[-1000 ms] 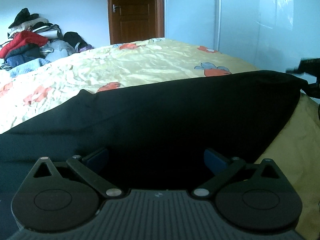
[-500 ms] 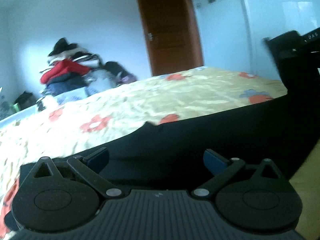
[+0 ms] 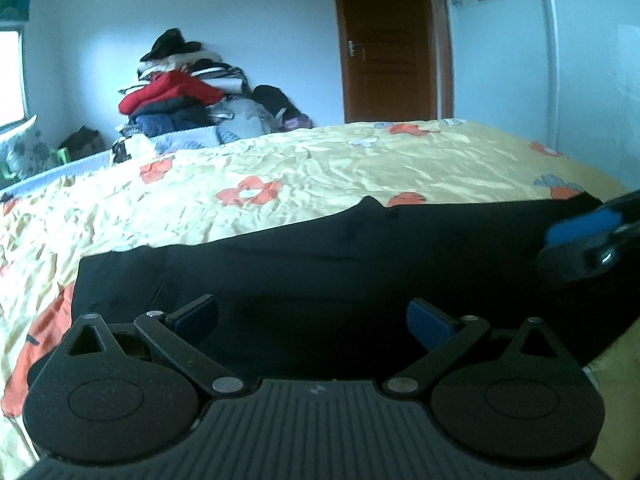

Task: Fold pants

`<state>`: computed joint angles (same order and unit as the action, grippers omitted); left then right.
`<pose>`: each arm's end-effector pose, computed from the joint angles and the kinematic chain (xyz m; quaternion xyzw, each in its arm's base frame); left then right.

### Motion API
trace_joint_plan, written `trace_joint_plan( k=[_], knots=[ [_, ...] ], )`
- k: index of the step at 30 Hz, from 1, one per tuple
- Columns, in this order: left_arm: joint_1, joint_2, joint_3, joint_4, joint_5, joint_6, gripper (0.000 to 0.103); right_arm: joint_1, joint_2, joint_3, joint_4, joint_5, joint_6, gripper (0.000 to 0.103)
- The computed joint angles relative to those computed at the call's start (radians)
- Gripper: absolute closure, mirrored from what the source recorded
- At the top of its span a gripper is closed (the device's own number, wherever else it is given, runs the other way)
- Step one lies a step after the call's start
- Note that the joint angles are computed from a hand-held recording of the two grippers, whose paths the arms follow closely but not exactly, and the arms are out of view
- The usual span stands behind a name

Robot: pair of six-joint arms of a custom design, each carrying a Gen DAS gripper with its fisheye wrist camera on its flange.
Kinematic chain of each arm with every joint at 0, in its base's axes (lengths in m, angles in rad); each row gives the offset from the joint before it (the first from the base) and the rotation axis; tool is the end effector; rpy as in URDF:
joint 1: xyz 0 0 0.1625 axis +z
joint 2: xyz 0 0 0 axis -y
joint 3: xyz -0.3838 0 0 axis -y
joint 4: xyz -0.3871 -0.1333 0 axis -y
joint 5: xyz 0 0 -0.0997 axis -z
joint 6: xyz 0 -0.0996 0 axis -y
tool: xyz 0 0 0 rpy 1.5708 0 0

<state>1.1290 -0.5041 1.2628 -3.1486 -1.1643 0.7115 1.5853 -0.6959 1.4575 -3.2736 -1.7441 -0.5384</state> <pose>-0.1654 -0.7535 0.0919 0.4225 0.7970 -0.3616 0.2359 0.1264 -0.7110 0.1642 0.2046 -0.8649 0.4163 0.1915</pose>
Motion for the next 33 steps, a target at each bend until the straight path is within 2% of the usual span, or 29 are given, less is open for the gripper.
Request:
trace_joint_plan(
  k=[2, 4, 6, 8, 10, 12, 13, 15, 16, 19, 23, 28, 31, 33],
  knots=[
    [0.003, 0.0, -0.003, 0.014, 0.007, -0.017, 0.001, 0.012, 0.014, -0.003, -0.084, -0.066, -0.017, 0.035],
    [0.007, -0.004, 0.001, 0.029, 0.014, -0.031, 0.001, -0.01, 0.003, 0.017, -0.167, -0.085, 0.054, 0.035],
    [0.013, -0.011, -0.005, 0.066, 0.01, -0.063, 0.0, -0.038, -0.021, 0.051, -0.273, -0.129, 0.188, 0.035],
    [0.019, -0.014, -0.013, 0.089, -0.001, -0.094, 0.0, -0.074, -0.048, 0.113, -0.45, -0.207, 0.343, 0.035],
    [0.022, -0.014, -0.023, 0.118, 0.004, -0.115, 0.0, -0.121, -0.099, 0.208, -0.639, -0.261, 0.528, 0.035],
    [0.019, -0.012, -0.024, 0.124, 0.012, -0.112, 0.0, -0.174, -0.161, 0.315, -0.797, -0.279, 0.714, 0.033],
    [0.018, -0.009, -0.025, 0.123, 0.018, -0.105, 0.0, -0.197, -0.186, 0.356, -0.846, -0.286, 0.78, 0.033],
    [0.014, -0.005, -0.027, 0.122, 0.032, -0.092, 0.0, -0.228, -0.231, 0.42, -0.89, -0.315, 0.845, 0.033],
    [0.012, -0.004, -0.027, 0.122, 0.037, -0.088, 0.0, -0.243, -0.253, 0.446, -0.886, -0.32, 0.864, 0.033],
    [0.012, -0.001, -0.029, 0.124, 0.043, -0.086, 0.0, -0.293, -0.285, 0.491, -0.868, -0.225, 0.879, 0.033],
    [0.011, 0.001, -0.032, 0.126, 0.046, -0.086, 0.0, -0.293, -0.245, 0.435, -0.856, -0.239, 0.793, 0.036],
    [0.011, 0.007, -0.045, 0.139, 0.047, -0.093, 0.0, -0.31, -0.254, 0.422, -0.871, -0.24, 0.772, 0.037],
    [0.013, 0.007, -0.048, 0.144, 0.046, -0.096, 0.0, -0.32, -0.258, 0.417, -0.868, -0.24, 0.8, 0.047],
    [0.013, 0.007, -0.047, 0.143, 0.046, -0.096, 0.0, -0.33, -0.262, 0.423, -0.875, -0.224, 0.822, 0.064]
  ],
)
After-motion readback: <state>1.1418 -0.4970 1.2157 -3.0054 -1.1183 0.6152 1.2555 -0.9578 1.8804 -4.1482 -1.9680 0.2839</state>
